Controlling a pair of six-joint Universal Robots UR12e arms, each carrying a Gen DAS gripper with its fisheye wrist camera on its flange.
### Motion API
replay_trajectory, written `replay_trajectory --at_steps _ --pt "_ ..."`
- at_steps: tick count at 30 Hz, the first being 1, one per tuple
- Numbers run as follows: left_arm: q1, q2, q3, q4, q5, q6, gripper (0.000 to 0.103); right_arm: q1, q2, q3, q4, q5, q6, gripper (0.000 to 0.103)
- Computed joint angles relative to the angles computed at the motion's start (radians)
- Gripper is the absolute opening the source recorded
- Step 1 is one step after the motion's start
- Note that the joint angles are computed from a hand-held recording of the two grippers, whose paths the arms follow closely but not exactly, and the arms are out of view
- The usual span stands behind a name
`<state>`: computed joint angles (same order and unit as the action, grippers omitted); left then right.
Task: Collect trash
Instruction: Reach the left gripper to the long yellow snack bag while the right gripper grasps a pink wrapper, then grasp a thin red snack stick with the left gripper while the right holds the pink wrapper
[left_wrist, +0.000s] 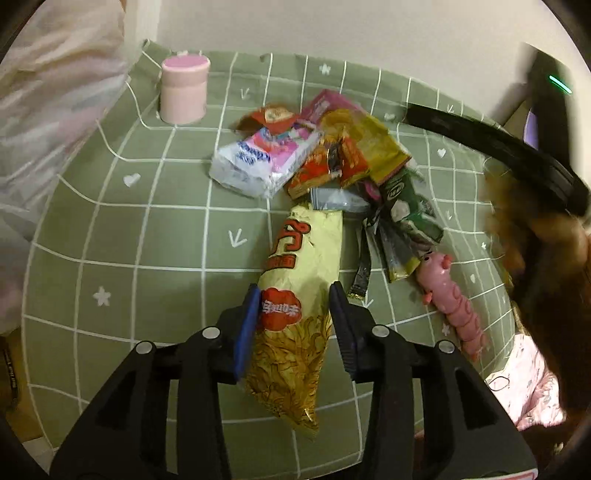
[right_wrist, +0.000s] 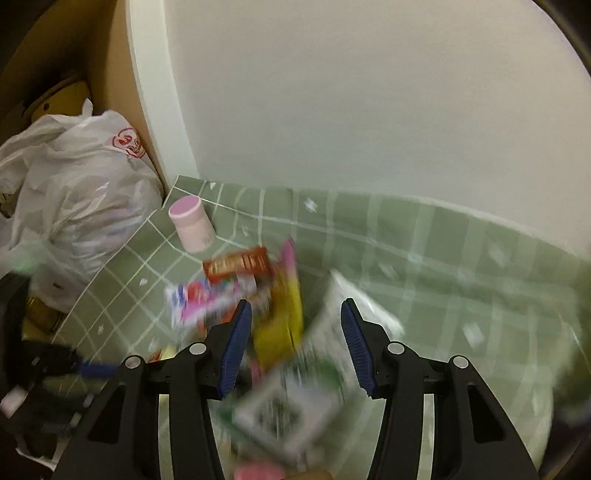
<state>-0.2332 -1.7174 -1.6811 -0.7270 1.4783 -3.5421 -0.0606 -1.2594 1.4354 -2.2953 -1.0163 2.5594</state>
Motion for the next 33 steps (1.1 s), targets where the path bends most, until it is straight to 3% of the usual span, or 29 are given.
replay_trajectory --at_steps 3,4,6,8,14,17,20,22,25,29,32,33 --pt "0.001 0.017 -0.013 0.04 0.011 0.007 0.04 0.043 0.081 -0.118 0.131 -0.062 -0.06 0.044" --pt "0.001 0.021 -0.016 0.052 0.015 0.008 0.04 0.052 0.099 -0.146 0.179 -0.089 -0.076 0.032" --pt "0.002 0.029 -0.023 0.075 0.03 0.008 0.041 0.061 0.113 -0.168 0.22 -0.129 -0.081 0.019" --pt "0.008 0.033 -0.028 0.093 0.042 0.007 0.041 0.051 0.099 -0.157 0.229 -0.107 -0.082 0.009" --pt "0.033 0.01 -0.014 0.139 0.025 -0.022 0.042 -0.024 -0.009 -0.043 0.134 0.019 -0.008 0.008" --pt "0.05 -0.035 0.035 0.148 -0.009 -0.023 0.044 -0.063 -0.061 0.025 0.051 0.03 0.052 0.008" --pt "0.074 -0.088 0.094 0.158 -0.054 -0.082 0.045 -0.092 -0.106 0.099 -0.043 0.005 0.122 0.008" --pt "0.076 -0.124 0.138 0.156 -0.04 -0.104 0.046 -0.115 -0.133 0.142 -0.082 -0.004 0.161 0.008" --pt "0.068 -0.187 0.22 0.113 -0.015 -0.039 0.048 -0.14 -0.163 0.191 -0.093 -0.028 0.183 0.008" --pt "0.049 -0.261 0.327 -0.031 0.052 0.087 0.048 -0.161 -0.196 0.238 -0.104 -0.055 0.178 0.008" --pt "0.038 -0.286 0.363 -0.095 0.109 0.104 0.048 -0.177 -0.215 0.262 -0.117 -0.069 0.186 0.008" --pt "0.038 -0.285 0.359 -0.086 0.115 0.089 0.042 -0.18 -0.22 0.269 -0.12 -0.071 0.19 0.008"
